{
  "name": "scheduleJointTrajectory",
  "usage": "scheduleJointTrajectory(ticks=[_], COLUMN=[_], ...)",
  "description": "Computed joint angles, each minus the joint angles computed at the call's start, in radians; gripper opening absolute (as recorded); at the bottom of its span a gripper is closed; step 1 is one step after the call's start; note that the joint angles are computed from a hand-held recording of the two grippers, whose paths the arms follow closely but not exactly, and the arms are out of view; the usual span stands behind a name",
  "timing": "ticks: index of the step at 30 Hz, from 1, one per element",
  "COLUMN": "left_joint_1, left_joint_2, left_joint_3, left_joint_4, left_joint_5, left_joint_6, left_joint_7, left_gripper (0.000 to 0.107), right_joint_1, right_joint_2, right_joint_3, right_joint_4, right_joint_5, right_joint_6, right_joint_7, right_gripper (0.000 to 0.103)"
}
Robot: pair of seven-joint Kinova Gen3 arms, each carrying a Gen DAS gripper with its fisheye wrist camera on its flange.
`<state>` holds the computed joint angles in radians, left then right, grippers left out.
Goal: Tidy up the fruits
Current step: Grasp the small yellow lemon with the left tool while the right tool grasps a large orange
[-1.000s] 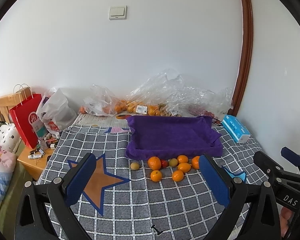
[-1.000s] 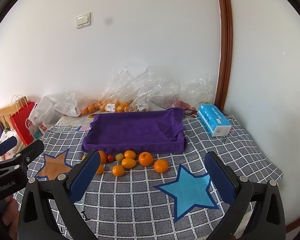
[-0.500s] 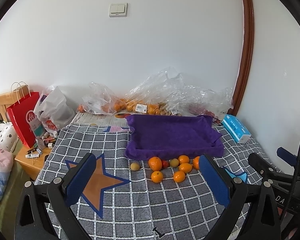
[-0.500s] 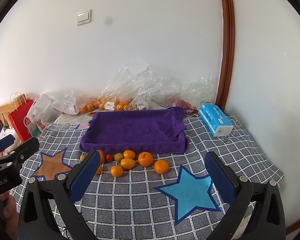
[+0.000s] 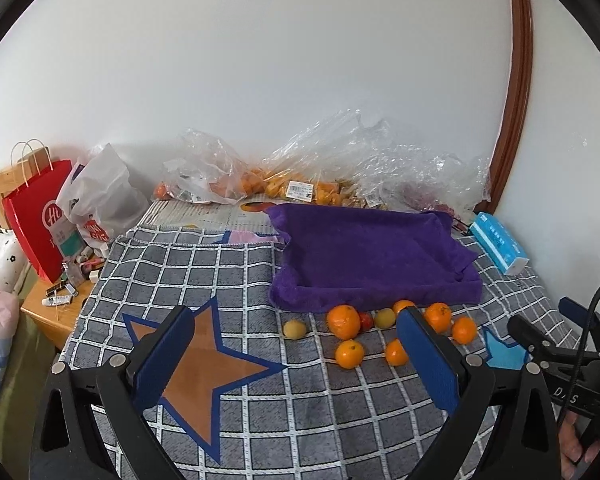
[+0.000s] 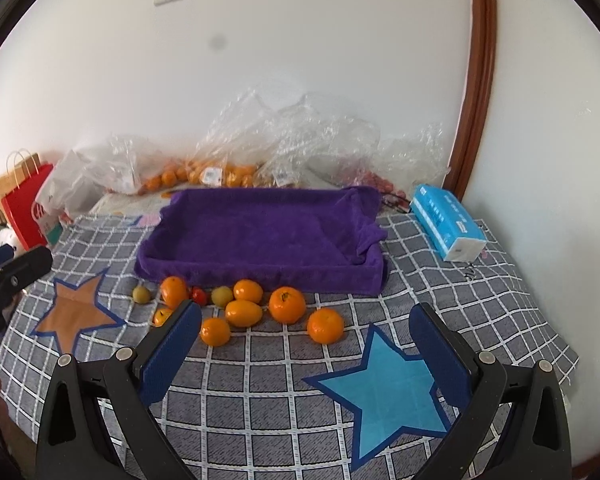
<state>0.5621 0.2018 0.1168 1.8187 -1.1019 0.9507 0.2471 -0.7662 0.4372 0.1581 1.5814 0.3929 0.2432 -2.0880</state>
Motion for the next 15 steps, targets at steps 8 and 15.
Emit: scheduleJointTrajectory(ticks=[8, 15], left_joint_1=[-0.061, -0.102], left_joint_2=[0.038, 0.073], left_joint_3=[-0.051, -0.100], left_joint_4=[0.068, 0.098], left_joint_5=[0.019, 0.036], left_joint_6=[-0.118, -0.258], left_joint_7=[0.033, 0.048], left_gripper=[0.100, 0.099], right_joint_1=[0.151, 0.229], right_joint_2=[0.091, 0.193], right_joint_3=[-0.136, -0.202], right_joint_4=[-0.064, -0.170], right_joint_5=[-0.111, -0.216], right_joint_6=[-0.001, 0.076], right_joint_7=[0.102, 0.225], right_gripper=[0.098, 0.076])
